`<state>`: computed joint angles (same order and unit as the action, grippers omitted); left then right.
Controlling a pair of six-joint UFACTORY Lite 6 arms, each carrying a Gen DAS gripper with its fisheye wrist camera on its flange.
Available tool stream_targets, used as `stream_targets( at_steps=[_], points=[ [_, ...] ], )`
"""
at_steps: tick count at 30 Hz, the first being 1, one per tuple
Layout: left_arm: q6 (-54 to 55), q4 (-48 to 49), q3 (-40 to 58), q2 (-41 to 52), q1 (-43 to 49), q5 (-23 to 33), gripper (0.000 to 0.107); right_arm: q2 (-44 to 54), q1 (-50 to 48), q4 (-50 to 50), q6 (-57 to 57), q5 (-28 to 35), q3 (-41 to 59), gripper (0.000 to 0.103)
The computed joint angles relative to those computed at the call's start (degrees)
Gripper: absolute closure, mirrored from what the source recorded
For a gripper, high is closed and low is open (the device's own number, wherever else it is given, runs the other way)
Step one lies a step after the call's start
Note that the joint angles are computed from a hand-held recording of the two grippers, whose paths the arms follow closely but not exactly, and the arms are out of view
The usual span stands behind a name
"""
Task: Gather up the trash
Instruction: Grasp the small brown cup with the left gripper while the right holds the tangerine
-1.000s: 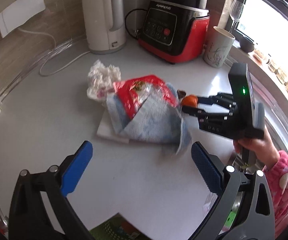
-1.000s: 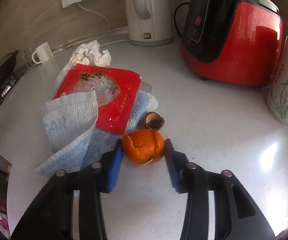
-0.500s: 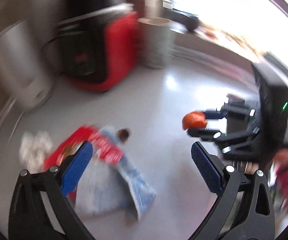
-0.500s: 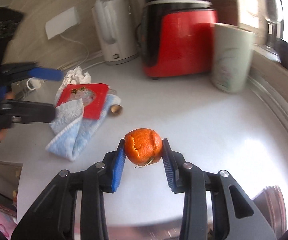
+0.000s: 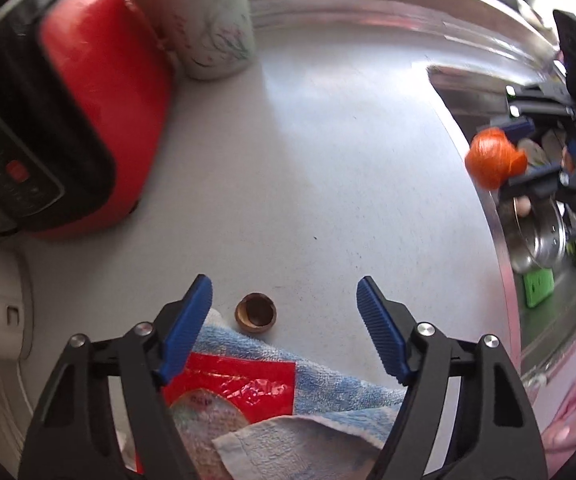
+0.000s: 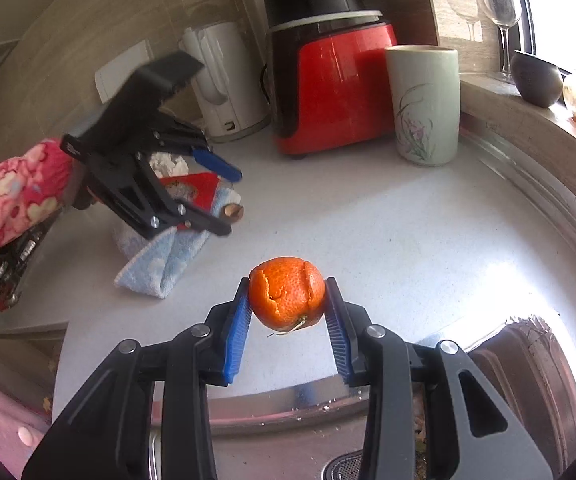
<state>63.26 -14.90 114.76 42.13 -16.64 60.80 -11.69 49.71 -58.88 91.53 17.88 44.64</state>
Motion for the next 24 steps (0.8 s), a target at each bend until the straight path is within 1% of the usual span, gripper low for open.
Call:
stream_targets(
  at_steps=[2, 4, 6, 8, 11, 13, 14, 15, 16, 17, 18, 24],
  points=[
    [0.8, 1.0, 0.8, 1.0, 0.0, 0.5, 0.043, -0.7, 0.1, -1.7, 2.1, -0.1, -0.4, 0.066],
    [0.4, 2.6, 1.0, 1.9, 0.0, 0.4, 0.044, -1.1, -0.1, -3.2, 3.9, -0.5, -0.7, 0.066],
    [0.0, 3.9, 1.6, 3.1, 0.0, 0.5, 0.052, -1.4, -0.3, -3.2, 4.1, -0.7, -0.8, 0.066],
    [0.4, 4.4, 0.3, 3.0, 0.3, -0.8, 0.055, -0.9, -0.4, -2.3, 3.2, -0.7, -0.4, 0.066],
    [1.3, 3.6, -0.5, 2.5, 0.7, -0.9, 0.055, -0.5, 0.1, -1.1, 2.4, -0.1, -0.1, 0.066],
    [1.6, 3.4, -1.2, 2.2, 0.7, -1.5, 0.059, -0.4, 0.4, -0.8, 2.5, 0.0, -0.1, 0.066],
    [1.7, 3.3, -1.1, 2.2, 0.8, -1.2, 0.064, -0.2, 0.3, -0.9, 2.7, -0.2, 0.0, 0.066],
    [1.6, 3.3, -1.1, 2.1, 0.8, -1.0, 0.070, -0.1, 0.3, -0.9, 2.8, -0.3, 0.0, 0.066],
    [1.7, 3.4, -1.8, 1.6, 1.0, -1.3, 0.073, 0.2, 0.2, -1.0, 2.9, -0.6, 0.1, 0.066],
    [1.5, 3.5, -2.5, 1.1, 0.9, -1.6, 0.081, 0.4, 0.2, -1.4, 3.4, -0.8, 0.2, 0.066],
    [1.3, 3.7, -3.8, 0.3, 0.7, -2.5, 0.083, 0.8, 0.1, -1.4, 3.4, -1.0, 0.4, 0.066],
    [0.4, 4.0, -9.5, -4.0, 0.6, -5.1, 0.083, 2.4, 0.2, -1.8, 3.4, -1.5, 1.5, 0.066]
  ],
)
